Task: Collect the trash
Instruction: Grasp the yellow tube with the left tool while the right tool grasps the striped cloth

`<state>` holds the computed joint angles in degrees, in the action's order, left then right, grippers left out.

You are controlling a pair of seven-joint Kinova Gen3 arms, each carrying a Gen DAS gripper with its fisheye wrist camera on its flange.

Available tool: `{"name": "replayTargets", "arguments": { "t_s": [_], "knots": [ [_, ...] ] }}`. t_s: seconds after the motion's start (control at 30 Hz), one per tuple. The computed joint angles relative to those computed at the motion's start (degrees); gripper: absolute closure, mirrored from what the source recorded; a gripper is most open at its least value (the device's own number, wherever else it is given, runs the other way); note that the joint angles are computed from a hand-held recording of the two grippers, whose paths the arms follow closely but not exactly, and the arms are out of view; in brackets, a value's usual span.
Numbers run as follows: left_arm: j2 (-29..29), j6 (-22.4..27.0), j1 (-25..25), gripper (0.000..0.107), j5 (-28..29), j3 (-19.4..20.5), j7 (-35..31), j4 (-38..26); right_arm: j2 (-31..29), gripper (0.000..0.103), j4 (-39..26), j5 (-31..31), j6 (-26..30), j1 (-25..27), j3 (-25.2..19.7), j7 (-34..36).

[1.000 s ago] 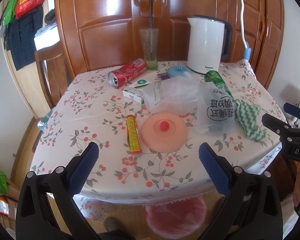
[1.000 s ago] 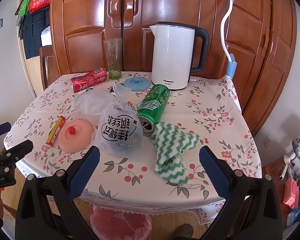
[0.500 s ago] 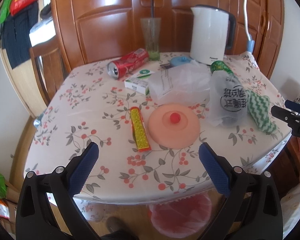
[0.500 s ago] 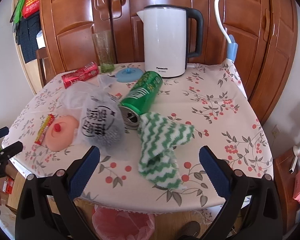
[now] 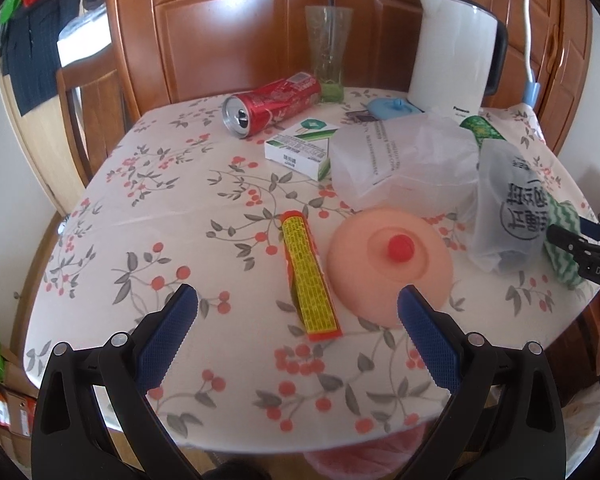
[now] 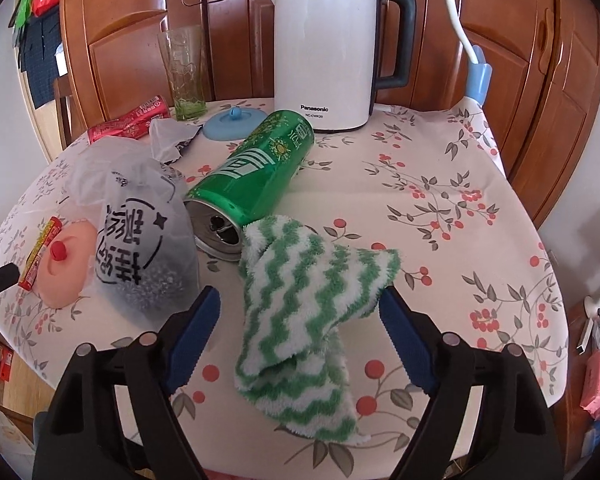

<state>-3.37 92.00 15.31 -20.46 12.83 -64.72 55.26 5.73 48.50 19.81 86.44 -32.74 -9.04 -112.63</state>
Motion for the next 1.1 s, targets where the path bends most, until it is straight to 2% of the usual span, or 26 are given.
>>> {"name": "replayTargets", "arguments": {
  "t_s": [0.07,0.23,0.4,0.5,0.63,0.73,0.83,1.03,1.1],
  "knots": [
    [1.1,-0.2,-0.3,0.016,0.5,-0.6,0.2,-0.2,0.4,0.033,-0.2,-0.9,-0.1,0.5,0.2,0.6],
    [2.3,-1.0,-0.5,0.021,1.2,-2.0,1.6,0.0,0.6,0.033,-0.1,-2.1,-0.8,1.1,0.6,1.2],
    [2.0,-2.7,-1.9,0.025,5.4,-3.9,0.9,0.6,0.7,0.036,0.2,-3.0,-1.4,1.6,0.7,1.4],
    [1.0,-4.1,-3.6,0.034,10.2,-5.4,-0.4,1.6,0.9,0.037,0.1,-3.2,-1.5,1.6,0.8,1.5],
    [0.0,-4.9,-4.7,0.034,12.1,-6.4,0.3,3.0,0.9,0.037,0.4,-3.9,-2.0,1.9,0.9,1.6],
    [0.5,-3.4,-6.2,0.036,9.3,-3.7,1.0,2.2,0.8,0.037,0.6,-4.0,-2.2,2.0,0.9,1.5],
    [0.6,-3.2,-5.6,0.036,10.3,-4.9,0.2,2.1,0.7,0.037,0.9,-4.3,-2.5,2.1,0.9,1.5],
    [1.6,-3.1,-5.0,0.039,8.4,-3.4,0.6,1.2,1.0,0.041,0.9,-4.2,-2.6,2.1,0.8,1.6],
    [1.1,-4.4,-4.5,0.057,10.9,-5.0,-0.6,1.6,1.0,0.042,0.9,-4.2,-2.6,2.0,0.8,1.7]
  ]
}}
